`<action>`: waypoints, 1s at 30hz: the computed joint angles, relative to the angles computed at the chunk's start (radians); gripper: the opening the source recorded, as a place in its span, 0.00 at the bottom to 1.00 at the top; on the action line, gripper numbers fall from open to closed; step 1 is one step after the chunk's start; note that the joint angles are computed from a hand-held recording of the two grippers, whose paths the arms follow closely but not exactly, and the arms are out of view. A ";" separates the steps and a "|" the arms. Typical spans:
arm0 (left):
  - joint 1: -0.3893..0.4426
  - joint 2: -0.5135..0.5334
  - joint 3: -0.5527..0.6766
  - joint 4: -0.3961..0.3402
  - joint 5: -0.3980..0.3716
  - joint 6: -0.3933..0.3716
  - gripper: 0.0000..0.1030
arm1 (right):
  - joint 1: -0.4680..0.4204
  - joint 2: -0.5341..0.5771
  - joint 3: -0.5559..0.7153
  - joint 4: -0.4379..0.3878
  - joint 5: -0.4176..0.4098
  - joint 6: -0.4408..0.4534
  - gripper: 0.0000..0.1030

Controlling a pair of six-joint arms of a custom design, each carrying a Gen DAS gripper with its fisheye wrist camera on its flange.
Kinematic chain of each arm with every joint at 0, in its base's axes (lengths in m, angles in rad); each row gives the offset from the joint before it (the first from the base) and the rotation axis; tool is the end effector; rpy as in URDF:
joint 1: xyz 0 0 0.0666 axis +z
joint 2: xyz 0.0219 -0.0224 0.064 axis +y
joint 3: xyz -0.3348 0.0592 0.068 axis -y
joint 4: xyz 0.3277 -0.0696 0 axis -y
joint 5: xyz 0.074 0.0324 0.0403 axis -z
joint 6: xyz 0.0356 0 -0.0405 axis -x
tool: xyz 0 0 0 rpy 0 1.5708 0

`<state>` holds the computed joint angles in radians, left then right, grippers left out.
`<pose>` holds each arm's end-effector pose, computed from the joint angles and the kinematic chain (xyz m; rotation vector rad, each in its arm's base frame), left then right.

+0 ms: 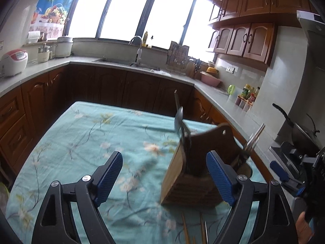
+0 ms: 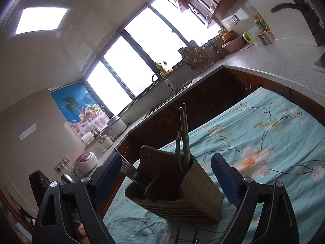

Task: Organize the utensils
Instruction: 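Move both open tools back down to the loose utensils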

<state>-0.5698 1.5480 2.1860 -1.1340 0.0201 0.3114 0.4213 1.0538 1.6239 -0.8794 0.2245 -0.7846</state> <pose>0.3714 -0.2393 0.6097 0.2851 2.0958 -0.5568 0.2725 0.1130 0.5988 0.5003 1.8526 0.6144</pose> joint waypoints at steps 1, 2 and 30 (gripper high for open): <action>0.002 -0.011 -0.012 -0.008 0.004 0.006 0.82 | 0.007 -0.007 -0.002 -0.010 0.009 -0.002 0.90; 0.002 -0.023 -0.027 -0.018 0.010 0.013 0.82 | 0.013 -0.016 -0.009 -0.014 0.014 -0.007 0.90; -0.003 -0.362 -0.320 -0.165 0.022 0.079 0.83 | 0.454 -0.101 0.019 -0.492 0.434 -0.265 0.91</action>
